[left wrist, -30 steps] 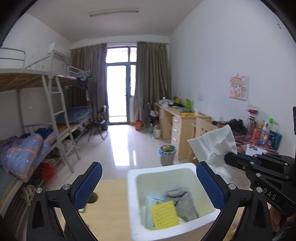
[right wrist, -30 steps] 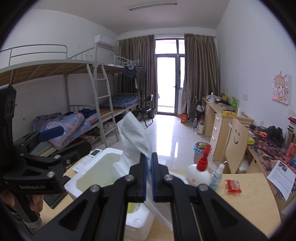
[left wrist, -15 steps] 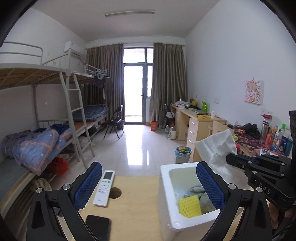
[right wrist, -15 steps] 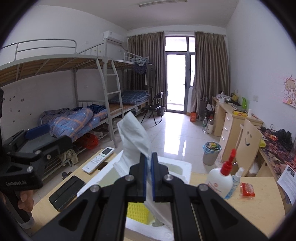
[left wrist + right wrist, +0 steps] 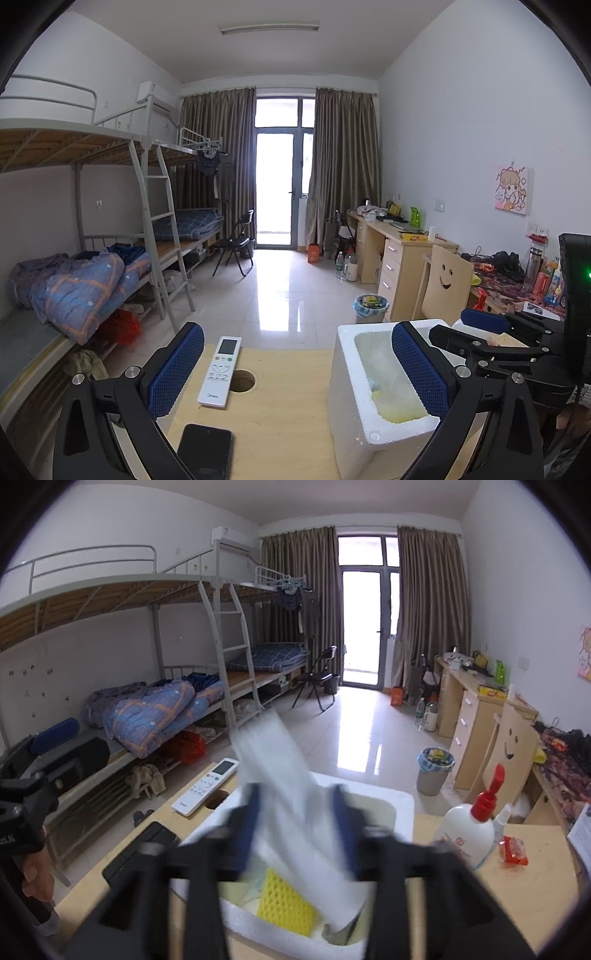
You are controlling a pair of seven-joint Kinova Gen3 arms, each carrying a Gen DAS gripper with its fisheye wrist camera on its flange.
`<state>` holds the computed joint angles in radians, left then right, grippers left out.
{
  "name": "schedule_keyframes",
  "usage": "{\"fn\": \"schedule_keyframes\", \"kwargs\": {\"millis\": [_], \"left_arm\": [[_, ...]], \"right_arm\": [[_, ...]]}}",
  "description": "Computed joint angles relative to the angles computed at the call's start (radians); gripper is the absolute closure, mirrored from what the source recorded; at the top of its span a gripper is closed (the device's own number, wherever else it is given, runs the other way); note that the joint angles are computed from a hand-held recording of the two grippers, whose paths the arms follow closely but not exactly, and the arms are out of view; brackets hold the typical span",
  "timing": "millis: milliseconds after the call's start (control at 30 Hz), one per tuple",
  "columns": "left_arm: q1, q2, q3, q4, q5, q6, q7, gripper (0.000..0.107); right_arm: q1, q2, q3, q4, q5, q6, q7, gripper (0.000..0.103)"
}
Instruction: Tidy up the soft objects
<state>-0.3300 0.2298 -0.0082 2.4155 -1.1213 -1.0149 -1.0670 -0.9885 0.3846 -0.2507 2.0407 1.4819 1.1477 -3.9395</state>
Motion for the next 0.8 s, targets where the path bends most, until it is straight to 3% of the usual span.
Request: {"fn": "schedule_keyframes", "kwargs": {"millis": [67, 167, 200, 400, 800], "left_arm": [[-0.009, 0.0, -0.004, 0.004, -0.004, -0.011, 0.0, 0.006], [-0.006, -0.008, -0.003, 0.004, 0.003, -0.007, 0.008, 0.006], [-0.007, -0.011, -0.004, 0.007, 0.003, -0.008, 0.01, 0.006], [-0.014, -0.032, -0.014, 0.026, -0.01, -0.026, 0.018, 0.006], [-0.084, -0.147, -0.1, 0.13, -0.148, -0.141, 0.059, 0.006]], "right_arm": [[-0.004, 0.001, 0.0, -0.002, -0.003, 0.009, -0.006, 0.033], [-0.012, 0.0, -0.002, -0.006, -0.025, 0.024, 0.001, 0.01], [-0.022, 0.0, -0.002, 0.0, -0.024, 0.039, -0.014, 0.007], [-0.063, 0.003, -0.006, -0.023, -0.067, 0.111, -0.005, 0.0], [-0.226, -0.004, -0.048, -0.07, -0.183, 0.35, 0.036, 0.0]]}}
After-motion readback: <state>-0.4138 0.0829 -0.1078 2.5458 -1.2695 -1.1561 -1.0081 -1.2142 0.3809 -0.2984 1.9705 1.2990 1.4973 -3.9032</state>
